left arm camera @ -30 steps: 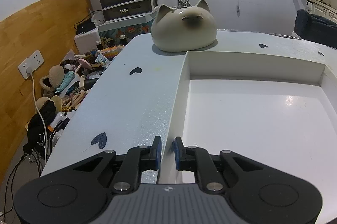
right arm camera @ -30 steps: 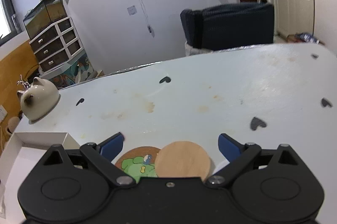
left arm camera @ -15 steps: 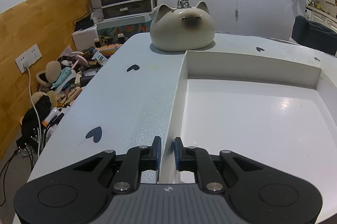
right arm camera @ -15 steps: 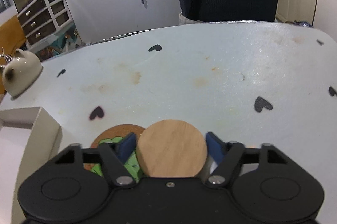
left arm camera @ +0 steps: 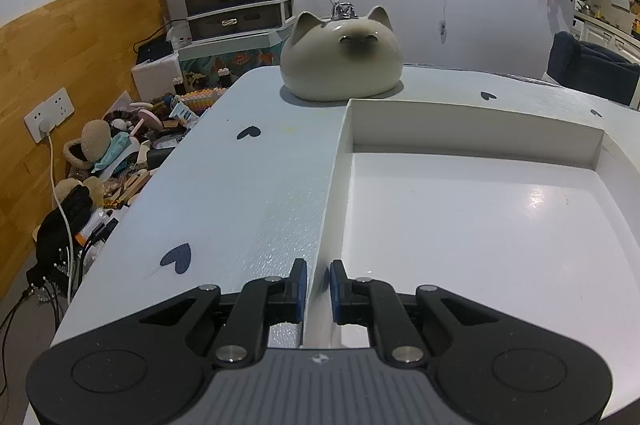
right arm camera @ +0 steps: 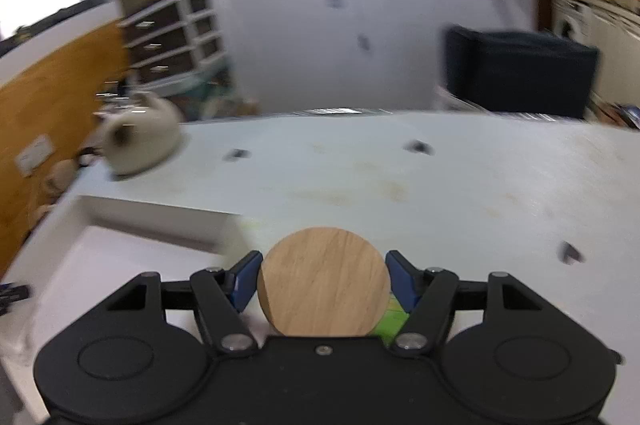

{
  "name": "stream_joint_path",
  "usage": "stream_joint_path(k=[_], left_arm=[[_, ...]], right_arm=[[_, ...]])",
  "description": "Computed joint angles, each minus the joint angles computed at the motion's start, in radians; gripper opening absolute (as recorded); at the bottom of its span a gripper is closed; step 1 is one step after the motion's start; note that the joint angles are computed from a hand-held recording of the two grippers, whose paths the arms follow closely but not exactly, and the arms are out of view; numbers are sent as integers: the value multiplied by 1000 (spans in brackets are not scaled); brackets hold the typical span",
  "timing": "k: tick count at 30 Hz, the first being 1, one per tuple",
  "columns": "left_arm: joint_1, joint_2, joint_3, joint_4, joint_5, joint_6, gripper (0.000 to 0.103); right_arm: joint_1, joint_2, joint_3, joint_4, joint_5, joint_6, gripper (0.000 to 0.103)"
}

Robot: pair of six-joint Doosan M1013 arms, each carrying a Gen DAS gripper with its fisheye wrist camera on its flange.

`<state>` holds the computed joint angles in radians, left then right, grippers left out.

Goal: Organize rigid objects
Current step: 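Carry the wooden block with the right gripper into the white tray and release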

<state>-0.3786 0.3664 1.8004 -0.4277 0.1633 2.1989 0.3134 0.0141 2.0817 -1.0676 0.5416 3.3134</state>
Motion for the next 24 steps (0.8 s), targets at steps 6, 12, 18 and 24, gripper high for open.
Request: stream_joint_path(k=[6,12,18,24], left_arm=[[2,-1,5,-95,-6,110,12],[4,-2,12,-195,-16,218,12],[7,-1,13,-285,-12,301,12],[11,-1,14,-362,-10,367,12]], right_arm=[[44,60,-92,63,-98,-123,68],[85,159,-196,191,-113,-273,68],[103,236,-278,329,-115,-402,68],[120,281,-326,428,-117,-499,68]])
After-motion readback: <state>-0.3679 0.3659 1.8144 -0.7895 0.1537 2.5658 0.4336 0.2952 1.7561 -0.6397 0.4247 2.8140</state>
